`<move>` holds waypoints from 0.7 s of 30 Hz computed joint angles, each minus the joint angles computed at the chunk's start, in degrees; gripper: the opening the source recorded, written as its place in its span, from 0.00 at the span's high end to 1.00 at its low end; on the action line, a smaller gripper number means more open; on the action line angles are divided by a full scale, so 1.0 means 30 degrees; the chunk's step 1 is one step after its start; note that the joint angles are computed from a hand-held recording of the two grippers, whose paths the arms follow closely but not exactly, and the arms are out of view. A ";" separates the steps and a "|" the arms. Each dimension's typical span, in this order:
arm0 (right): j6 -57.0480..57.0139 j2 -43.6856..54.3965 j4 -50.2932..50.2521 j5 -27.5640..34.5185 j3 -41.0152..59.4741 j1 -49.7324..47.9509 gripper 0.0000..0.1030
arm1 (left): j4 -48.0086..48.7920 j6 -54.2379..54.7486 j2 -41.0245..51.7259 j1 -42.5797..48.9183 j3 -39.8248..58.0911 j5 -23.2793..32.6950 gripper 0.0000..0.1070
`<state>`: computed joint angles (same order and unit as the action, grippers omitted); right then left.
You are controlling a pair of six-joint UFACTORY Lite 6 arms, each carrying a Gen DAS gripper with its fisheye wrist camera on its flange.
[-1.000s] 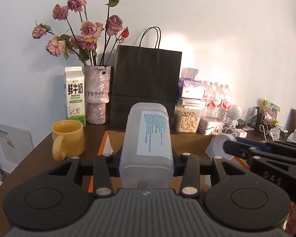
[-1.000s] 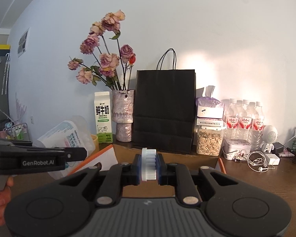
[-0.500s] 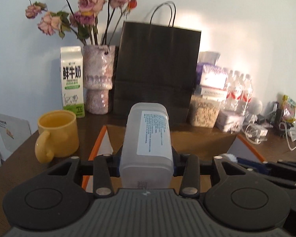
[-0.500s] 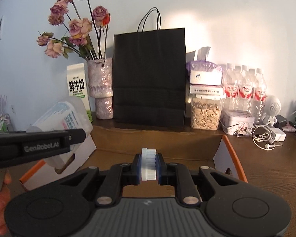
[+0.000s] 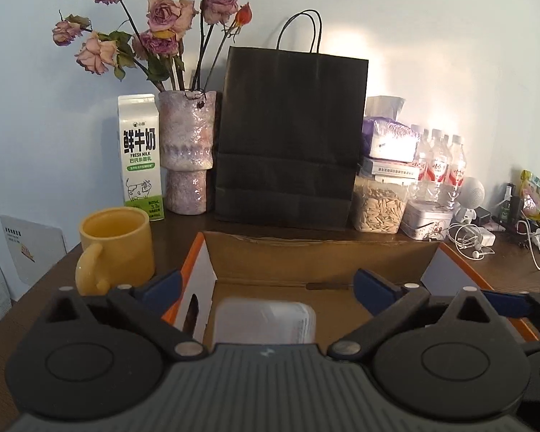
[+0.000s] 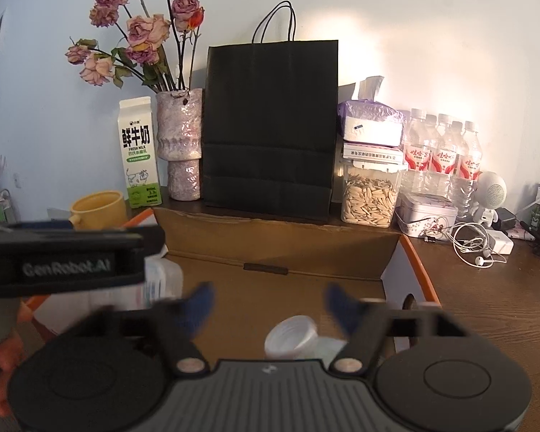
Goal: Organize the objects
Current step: 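Lower the container and cap into the box and open both grippers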
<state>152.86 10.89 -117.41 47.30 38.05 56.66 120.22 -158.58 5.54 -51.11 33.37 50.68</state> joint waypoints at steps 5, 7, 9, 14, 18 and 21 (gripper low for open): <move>-0.0019 -0.0156 0.0008 -0.0128 -0.0084 0.0024 0.00 | -0.0293 0.0163 -0.0048 -0.0034 -0.0015 -0.0117 0.04; 0.0010 -0.0185 -0.0061 -0.0212 -0.0100 -0.0029 0.00 | -0.0242 0.0155 -0.0029 -0.0051 -0.0037 -0.0122 0.04; -0.0024 -0.0169 -0.0019 -0.0211 -0.0076 -0.0025 0.00 | -0.0250 0.0160 0.0044 -0.0074 -0.0013 -0.0101 0.04; 0.0059 -0.0147 -0.0034 -0.0207 -0.0084 -0.0074 0.00 | -0.0335 0.0214 0.0027 -0.0043 -0.0018 -0.0198 0.04; 0.0048 -0.0158 -0.0063 -0.0207 -0.0123 -0.0073 0.00 | -0.0349 0.0213 -0.0132 -0.0085 -0.0117 -0.0211 0.04; 0.0029 -0.0362 -0.0037 -0.0116 -0.0273 0.0040 0.00 | -0.0448 0.0248 -0.0399 -0.0168 -0.0283 -0.0156 0.04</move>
